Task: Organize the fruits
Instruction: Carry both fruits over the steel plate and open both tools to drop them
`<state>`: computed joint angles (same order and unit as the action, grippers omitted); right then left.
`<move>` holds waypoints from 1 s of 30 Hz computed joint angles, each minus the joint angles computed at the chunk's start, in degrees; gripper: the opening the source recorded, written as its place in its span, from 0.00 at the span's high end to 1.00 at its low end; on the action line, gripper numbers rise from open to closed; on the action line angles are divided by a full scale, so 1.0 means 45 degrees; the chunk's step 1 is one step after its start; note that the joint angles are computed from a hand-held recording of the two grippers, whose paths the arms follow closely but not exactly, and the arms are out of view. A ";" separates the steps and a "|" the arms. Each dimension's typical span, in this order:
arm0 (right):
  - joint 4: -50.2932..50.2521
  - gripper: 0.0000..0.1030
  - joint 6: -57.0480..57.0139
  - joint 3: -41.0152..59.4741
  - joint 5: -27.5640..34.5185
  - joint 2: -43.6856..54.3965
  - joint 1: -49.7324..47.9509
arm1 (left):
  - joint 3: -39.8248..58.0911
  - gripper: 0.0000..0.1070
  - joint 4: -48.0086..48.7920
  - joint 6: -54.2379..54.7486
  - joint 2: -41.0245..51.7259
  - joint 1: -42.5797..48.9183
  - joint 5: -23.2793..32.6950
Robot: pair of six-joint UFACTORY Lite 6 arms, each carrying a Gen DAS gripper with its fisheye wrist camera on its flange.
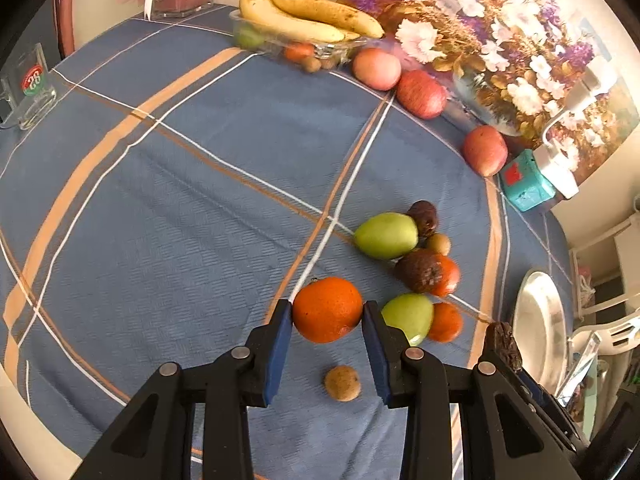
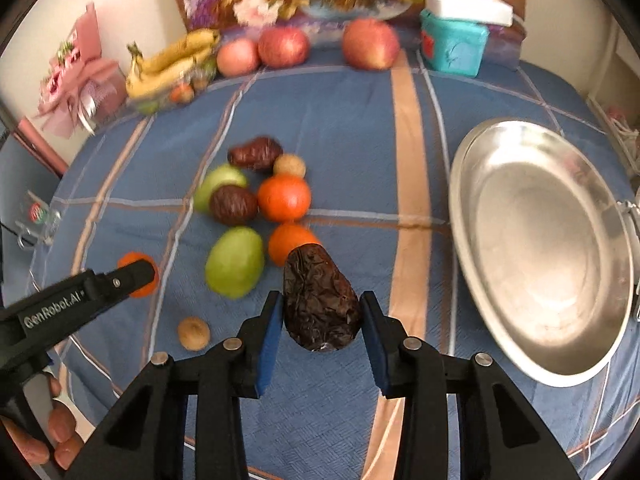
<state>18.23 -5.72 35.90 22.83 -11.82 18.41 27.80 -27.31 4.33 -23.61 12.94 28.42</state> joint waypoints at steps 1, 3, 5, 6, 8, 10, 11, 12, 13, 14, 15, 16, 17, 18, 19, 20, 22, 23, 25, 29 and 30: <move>-0.0135 0.61 0.0162 0.0108 0.0045 -0.0062 -0.0050 | 0.0137 0.64 0.0169 -0.0251 0.0052 -0.0162 0.0054; -0.0210 0.61 0.0238 0.0279 0.0117 -0.0052 -0.0272 | 0.0372 0.64 0.0569 -0.0973 0.0139 -0.0681 -0.0098; -0.0307 0.61 0.0447 0.0318 0.0218 -0.0146 -0.0373 | 0.0627 0.64 0.0729 -0.1351 0.0257 -0.1085 -0.0066; -0.0362 0.61 0.0527 0.0284 0.0168 -0.0157 -0.0426 | 0.0836 0.64 0.0908 -0.1659 0.0433 -0.1380 -0.0042; -0.0469 0.61 0.0589 0.0381 0.0360 -0.0290 -0.0728 | 0.1277 0.64 0.1423 -0.2482 0.0810 -0.1993 -0.0094; -0.0498 0.61 0.0484 0.0583 0.0631 -0.0383 -0.1192 | 0.1760 0.64 0.1971 -0.3327 0.1251 -0.2689 -0.0290; -0.0643 0.61 0.0632 0.0826 0.0810 -0.0310 -0.1384 | 0.1932 0.64 0.2316 -0.3796 0.1302 -0.3112 -0.0358; -0.0815 0.61 0.0726 0.0939 0.0940 -0.0309 -0.1681 | 0.2236 0.64 0.2776 -0.4433 0.1523 -0.3732 -0.0464; -0.1209 0.61 0.1013 0.1135 0.1109 -0.0250 -0.2098 | 0.2504 0.64 0.3066 -0.4862 0.1763 -0.4247 -0.0541; -0.1339 0.61 0.1055 0.1195 0.1168 -0.0229 -0.2366 | 0.2806 0.64 0.3237 -0.5188 0.2084 -0.4793 -0.0642; -0.1344 0.61 0.0941 0.1316 0.1244 -0.0182 -0.2791 | 0.3028 0.64 0.3460 -0.5590 0.2276 -0.5332 -0.0723; -0.1319 0.61 0.0759 0.1425 0.1309 -0.0142 -0.3389 | 0.3316 0.64 0.3658 -0.5952 0.2589 -0.5833 -0.0820; -0.1150 0.61 0.0421 0.1471 0.1333 -0.0104 -0.3822 | 0.3701 0.64 0.3808 -0.6223 0.3002 -0.6256 -0.0916; -0.1100 0.61 0.0244 0.1532 0.1336 -0.0015 -0.4246 | 0.4141 0.64 0.3945 -0.6477 0.3469 -0.6843 -0.1049; -0.1163 0.61 0.0095 0.1672 0.1426 0.0136 -0.4850 | 0.4529 0.64 0.4100 -0.6728 0.3858 -0.7354 -0.1139; -0.1081 0.61 -0.0131 0.1779 0.1490 0.0254 -0.5230 | 0.4894 0.64 0.4132 -0.6826 0.4250 -0.7802 -0.1225; -0.0526 0.61 -0.0973 0.2080 0.1584 0.0742 -0.6299 | 0.5943 0.64 0.3906 -0.6773 0.5444 -0.8594 -0.1457; -0.0279 0.61 -0.1367 0.2257 0.1633 0.1055 -0.6856 | 0.6494 0.64 0.4035 -0.6990 0.6081 -0.8975 -0.1579; -0.0352 0.61 -0.1338 0.2434 0.1649 0.1402 -0.7474 | 0.7260 0.64 0.4301 -0.7336 0.6976 -0.9538 -0.1719; -0.0729 0.61 -0.0903 0.2548 0.1617 0.1875 -0.8283 | 0.8806 0.64 0.3875 -0.7005 0.8676 -1.0089 -0.1650; -0.0750 0.60 -0.0915 0.2581 0.1601 0.1993 -0.8421 | 0.9021 0.63 0.3643 -0.6755 0.8891 -1.0121 -0.1661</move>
<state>14.85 -9.83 47.51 30.04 -2.85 -19.48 68.40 -10.92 -26.07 16.40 -32.60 20.94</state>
